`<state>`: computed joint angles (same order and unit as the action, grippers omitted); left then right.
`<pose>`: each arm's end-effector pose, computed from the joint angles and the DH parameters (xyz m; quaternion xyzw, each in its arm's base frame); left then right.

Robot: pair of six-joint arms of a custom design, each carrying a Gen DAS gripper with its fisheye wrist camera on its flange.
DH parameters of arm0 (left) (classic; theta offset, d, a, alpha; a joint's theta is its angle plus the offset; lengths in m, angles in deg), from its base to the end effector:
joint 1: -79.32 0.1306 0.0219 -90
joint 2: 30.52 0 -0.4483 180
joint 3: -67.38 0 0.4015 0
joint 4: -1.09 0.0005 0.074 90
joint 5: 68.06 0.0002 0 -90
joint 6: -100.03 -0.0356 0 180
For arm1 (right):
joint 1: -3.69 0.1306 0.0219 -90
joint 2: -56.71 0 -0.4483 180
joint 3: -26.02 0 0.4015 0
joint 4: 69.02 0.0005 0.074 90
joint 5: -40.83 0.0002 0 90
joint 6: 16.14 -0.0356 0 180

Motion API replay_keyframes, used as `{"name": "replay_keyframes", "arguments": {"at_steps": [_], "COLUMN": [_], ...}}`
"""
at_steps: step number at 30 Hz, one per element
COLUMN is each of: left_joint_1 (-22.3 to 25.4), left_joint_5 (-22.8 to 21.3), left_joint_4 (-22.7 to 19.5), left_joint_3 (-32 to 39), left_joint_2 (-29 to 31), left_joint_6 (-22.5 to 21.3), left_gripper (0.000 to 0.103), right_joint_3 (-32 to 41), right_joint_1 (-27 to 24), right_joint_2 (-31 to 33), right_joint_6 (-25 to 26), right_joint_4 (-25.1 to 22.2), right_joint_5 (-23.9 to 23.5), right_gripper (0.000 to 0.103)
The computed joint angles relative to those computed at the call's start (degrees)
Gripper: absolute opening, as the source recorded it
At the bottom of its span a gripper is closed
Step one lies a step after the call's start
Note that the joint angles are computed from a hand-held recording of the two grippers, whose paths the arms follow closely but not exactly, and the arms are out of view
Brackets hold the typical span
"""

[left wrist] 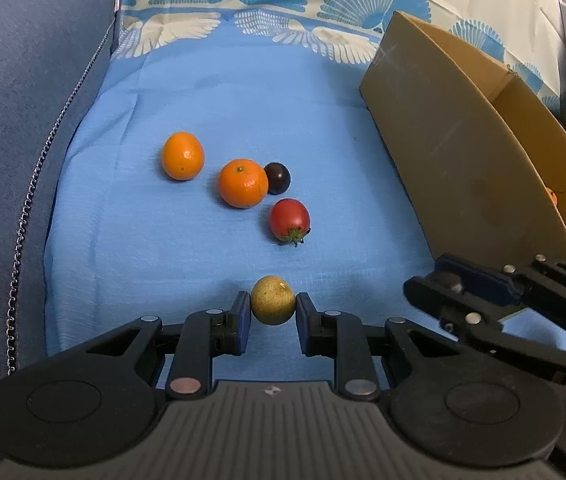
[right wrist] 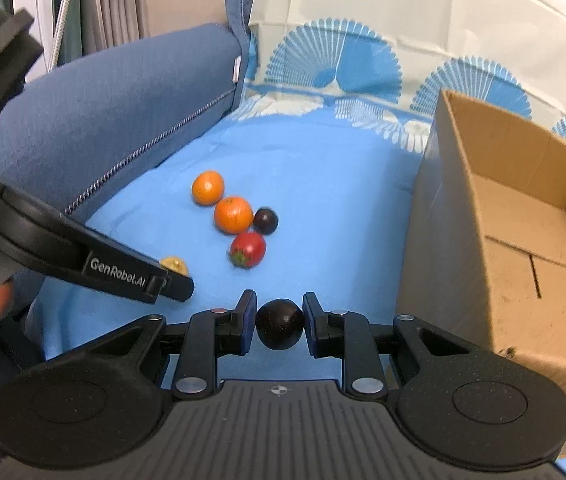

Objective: Organize fruits
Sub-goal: 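Lift the plum and yellow fruit off the sheet with both tools, then carry the plum and yellow fruit over the cardboard box with both tools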

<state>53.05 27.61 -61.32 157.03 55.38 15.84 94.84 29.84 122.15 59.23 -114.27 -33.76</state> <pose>0.3993 -0.2015 0.5104 0.1839 0.9440 -0.1203 0.2461 0.2888 0.1307 0.4896 -0.0364 0.9058 0.0260 0.4214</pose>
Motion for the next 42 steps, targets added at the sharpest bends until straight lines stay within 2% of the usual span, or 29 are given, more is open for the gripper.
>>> {"name": "replay_keyframes", "arguments": {"at_steps": [7,12,18,23,28,31,32,35,40,42], "left_joint_1": [0.23,0.71,1.91,2.24,1.90,1.55,1.40,0.86,-0.56,-1.30], "left_joint_5": [0.09,0.80,2.07,1.90,1.20,0.92,0.77,0.26,-0.69,-1.14], "left_joint_4": [1.40,3.95,8.40,9.07,9.30,9.90,10.12,11.01,12.26,12.84], "left_joint_3": [-0.54,-1.63,-3.55,-3.47,-2.80,-2.29,-1.98,-1.10,0.38,0.81], "left_joint_2": [-0.70,-2.06,-4.25,-4.08,-3.36,-3.32,-3.28,-3.34,-3.64,-3.76], "left_joint_6": [0.33,1.04,3.19,4.47,3.98,3.84,3.90,4.12,4.75,4.87], "left_gripper": [0.026,0.026,0.026,0.026,0.026,0.026,0.026,0.026,0.026,0.026], "right_joint_3": [-0.28,0.16,0.92,2.61,2.03,1.56,0.96,-0.13,-0.19,-0.25], "right_joint_1": [-0.08,-0.46,-3.27,-12.11,-24.66,-28.72,-29.79,-32.54,-37.42,-37.83], "right_joint_2": [-1.27,-2.83,-7.52,-9.78,-10.05,-9.86,-10.46,-11.71,-11.41,-11.52], "right_joint_6": [0.39,0.21,4.68,9.60,14.23,10.43,10.14,11.05,11.50,12.11], "right_joint_4": [2.11,3.64,9.63,12.38,13.19,11.96,13.44,15.22,14.38,13.92], "right_joint_5": [1.37,1.65,0.34,-5.75,-13.87,-12.40,-12.11,-11.72,-14.54,-14.45], "right_gripper": [0.026,0.026,0.026,0.026,0.026,0.026,0.026,0.026,0.026,0.026]}}
